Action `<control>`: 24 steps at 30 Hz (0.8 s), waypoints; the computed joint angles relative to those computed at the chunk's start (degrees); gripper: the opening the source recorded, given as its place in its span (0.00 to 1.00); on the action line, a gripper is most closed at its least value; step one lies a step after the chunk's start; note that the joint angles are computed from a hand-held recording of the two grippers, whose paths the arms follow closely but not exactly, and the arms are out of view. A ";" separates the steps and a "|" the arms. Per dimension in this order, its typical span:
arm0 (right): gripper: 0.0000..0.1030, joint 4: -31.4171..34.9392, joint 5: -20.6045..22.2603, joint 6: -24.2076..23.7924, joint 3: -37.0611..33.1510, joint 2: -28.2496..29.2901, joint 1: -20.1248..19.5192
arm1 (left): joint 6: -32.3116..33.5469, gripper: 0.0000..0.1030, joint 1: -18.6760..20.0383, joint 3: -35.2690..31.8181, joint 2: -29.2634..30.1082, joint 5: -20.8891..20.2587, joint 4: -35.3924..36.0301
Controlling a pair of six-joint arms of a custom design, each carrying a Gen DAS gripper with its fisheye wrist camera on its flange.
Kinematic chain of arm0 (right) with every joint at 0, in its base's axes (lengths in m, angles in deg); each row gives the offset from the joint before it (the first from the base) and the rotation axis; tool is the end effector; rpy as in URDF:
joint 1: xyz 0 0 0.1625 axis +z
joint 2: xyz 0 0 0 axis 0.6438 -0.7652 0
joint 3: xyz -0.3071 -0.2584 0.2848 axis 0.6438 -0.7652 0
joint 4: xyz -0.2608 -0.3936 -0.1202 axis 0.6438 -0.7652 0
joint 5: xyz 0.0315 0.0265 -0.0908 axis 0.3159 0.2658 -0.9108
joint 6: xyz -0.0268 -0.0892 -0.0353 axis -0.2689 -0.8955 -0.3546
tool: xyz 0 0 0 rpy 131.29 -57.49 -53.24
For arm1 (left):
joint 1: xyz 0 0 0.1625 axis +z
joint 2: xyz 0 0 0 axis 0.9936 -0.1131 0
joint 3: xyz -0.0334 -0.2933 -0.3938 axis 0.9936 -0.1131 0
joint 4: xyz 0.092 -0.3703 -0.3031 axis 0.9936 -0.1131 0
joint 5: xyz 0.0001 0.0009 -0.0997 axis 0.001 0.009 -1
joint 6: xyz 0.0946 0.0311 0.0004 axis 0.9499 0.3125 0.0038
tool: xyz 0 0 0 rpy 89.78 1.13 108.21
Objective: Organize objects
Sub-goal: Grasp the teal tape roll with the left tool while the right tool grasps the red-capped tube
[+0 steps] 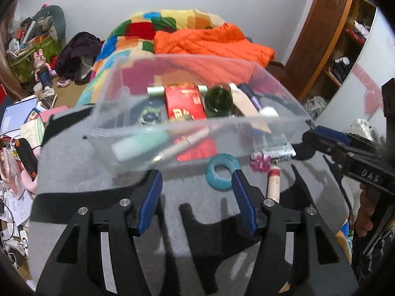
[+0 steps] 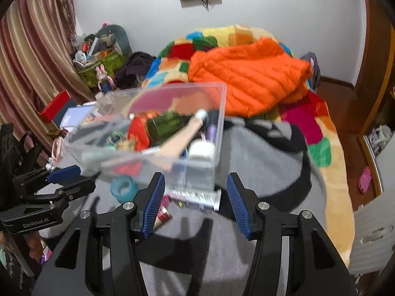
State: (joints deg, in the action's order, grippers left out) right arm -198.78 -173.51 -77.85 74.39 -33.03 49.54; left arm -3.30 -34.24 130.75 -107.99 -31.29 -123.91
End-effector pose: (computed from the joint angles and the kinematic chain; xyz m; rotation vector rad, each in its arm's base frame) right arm 0.0884 -0.5772 0.2322 0.3504 -2.4297 0.8154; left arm -0.2542 -0.5848 0.0843 0.7334 2.5103 -0.5341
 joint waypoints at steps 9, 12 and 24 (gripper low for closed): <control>0.47 5.26 2.90 4.84 2.06 -0.76 -3.36 | 1.38 0.56 0.15 -2.82 3.72 -0.35 3.78; 0.47 5.50 4.16 5.10 2.84 -0.79 -2.82 | 1.58 0.54 0.37 -3.84 4.65 -0.86 4.10; 0.47 4.71 2.24 3.29 1.72 3.68 0.43 | 1.00 0.37 1.65 -2.46 3.57 -2.61 2.33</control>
State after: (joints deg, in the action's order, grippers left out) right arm -194.07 -171.27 -74.56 76.10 -29.35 49.97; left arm -2.29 -32.59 128.30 -104.42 -33.90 -121.58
